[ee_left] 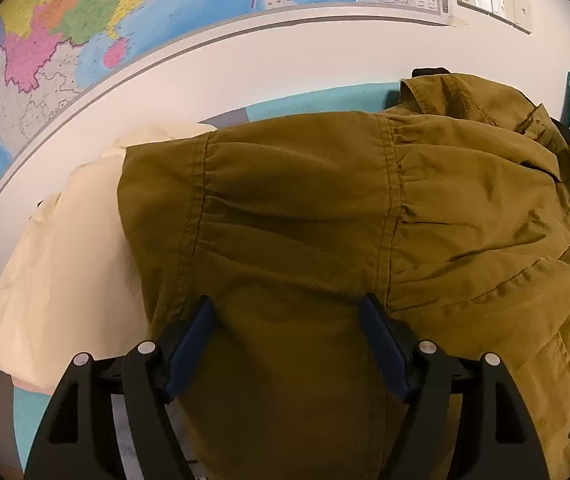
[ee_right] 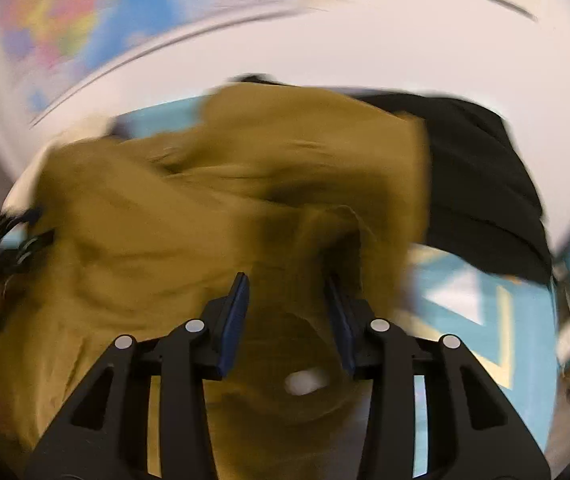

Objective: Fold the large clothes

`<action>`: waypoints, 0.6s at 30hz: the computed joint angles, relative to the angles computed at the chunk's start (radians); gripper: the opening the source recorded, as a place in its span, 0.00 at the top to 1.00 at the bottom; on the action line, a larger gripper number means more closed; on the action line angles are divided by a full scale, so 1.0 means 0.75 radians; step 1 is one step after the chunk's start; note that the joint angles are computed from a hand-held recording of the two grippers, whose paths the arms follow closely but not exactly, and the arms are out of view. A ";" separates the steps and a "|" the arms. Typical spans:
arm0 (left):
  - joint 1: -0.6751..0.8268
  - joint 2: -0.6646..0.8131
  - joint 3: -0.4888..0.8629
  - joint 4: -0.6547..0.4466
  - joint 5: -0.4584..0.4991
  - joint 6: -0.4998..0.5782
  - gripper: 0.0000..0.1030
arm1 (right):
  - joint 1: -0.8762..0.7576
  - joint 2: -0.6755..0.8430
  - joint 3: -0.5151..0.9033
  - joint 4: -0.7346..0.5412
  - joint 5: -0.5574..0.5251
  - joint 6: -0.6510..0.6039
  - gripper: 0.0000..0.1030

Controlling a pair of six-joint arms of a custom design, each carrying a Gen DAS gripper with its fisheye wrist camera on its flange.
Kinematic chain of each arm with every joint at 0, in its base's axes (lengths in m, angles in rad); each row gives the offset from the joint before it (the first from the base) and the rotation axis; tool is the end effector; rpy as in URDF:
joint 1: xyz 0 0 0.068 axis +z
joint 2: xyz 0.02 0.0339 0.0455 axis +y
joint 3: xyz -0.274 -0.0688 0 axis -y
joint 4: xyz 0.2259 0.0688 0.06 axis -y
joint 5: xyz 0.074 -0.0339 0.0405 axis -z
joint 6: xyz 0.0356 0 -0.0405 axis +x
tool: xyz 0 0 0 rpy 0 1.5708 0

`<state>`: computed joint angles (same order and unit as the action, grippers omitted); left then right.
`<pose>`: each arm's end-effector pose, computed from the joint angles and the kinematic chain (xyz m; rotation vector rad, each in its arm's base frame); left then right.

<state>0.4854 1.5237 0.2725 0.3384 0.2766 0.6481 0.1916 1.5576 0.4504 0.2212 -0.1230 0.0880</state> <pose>0.1825 0.0853 0.1059 0.3138 2.4222 0.1607 0.2350 0.0500 0.1276 -0.1818 2.4604 0.2729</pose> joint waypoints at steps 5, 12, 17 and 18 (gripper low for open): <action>0.096 -0.085 -0.029 -0.065 0.052 0.068 0.29 | -0.266 -0.265 -0.135 -0.029 -0.164 0.057 0.57; 0.201 -0.168 -0.058 -0.143 0.150 0.144 0.29 | 0.099 -0.420 -0.201 -0.061 -0.125 0.017 0.57; 0.271 -0.178 -0.063 -0.176 0.170 0.168 0.29 | 0.140 0.013 -0.118 0.098 -0.067 0.019 0.61; 0.333 -0.211 -0.051 -0.247 0.219 0.209 0.27 | 0.094 0.013 -0.142 0.135 -0.126 0.020 0.61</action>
<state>0.7348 1.3656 0.2342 0.1532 0.4412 0.8049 0.2622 1.5672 0.3437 0.3223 -0.2175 0.1027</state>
